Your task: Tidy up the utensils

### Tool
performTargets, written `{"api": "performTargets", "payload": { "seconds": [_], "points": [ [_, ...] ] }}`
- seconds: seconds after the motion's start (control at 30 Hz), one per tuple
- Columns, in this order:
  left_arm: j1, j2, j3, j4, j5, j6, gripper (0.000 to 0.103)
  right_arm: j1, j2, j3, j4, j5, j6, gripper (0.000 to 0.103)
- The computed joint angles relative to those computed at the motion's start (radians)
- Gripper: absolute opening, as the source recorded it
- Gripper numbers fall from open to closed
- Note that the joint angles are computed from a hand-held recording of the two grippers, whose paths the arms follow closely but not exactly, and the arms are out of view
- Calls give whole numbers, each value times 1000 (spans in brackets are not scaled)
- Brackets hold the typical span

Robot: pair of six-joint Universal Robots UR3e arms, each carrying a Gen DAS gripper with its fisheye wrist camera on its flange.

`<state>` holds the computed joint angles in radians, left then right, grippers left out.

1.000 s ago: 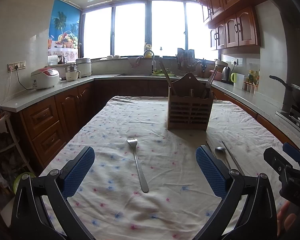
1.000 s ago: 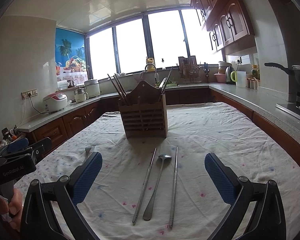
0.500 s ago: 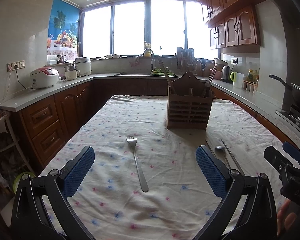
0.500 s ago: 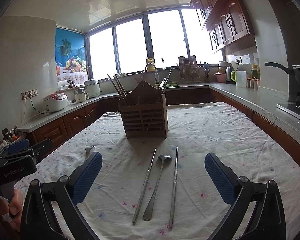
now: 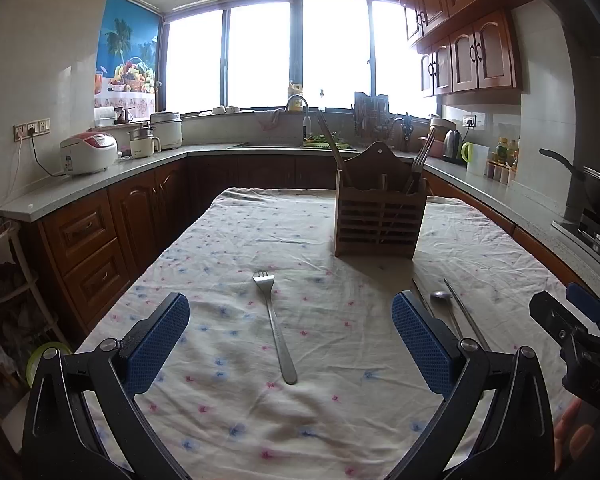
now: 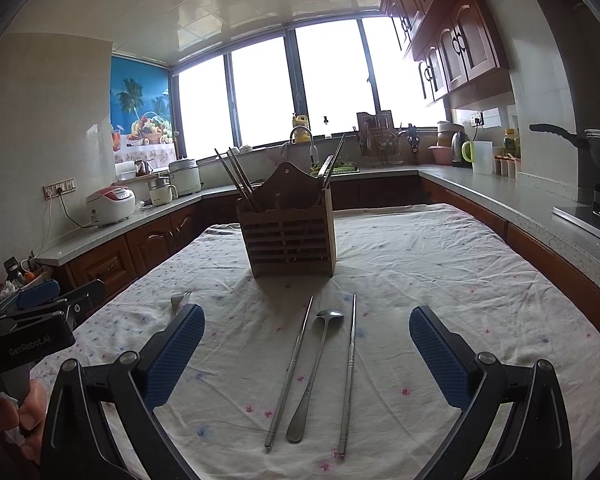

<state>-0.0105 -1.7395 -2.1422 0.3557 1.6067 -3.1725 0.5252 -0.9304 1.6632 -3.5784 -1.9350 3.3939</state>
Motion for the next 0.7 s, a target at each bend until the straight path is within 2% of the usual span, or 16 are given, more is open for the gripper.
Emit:
{"api": "performTargets", "payload": {
  "seconds": [0.7],
  "points": [
    [-10, -13, 33, -20, 1, 2, 103, -6, 4, -14, 3, 7, -4, 103]
  ]
}}
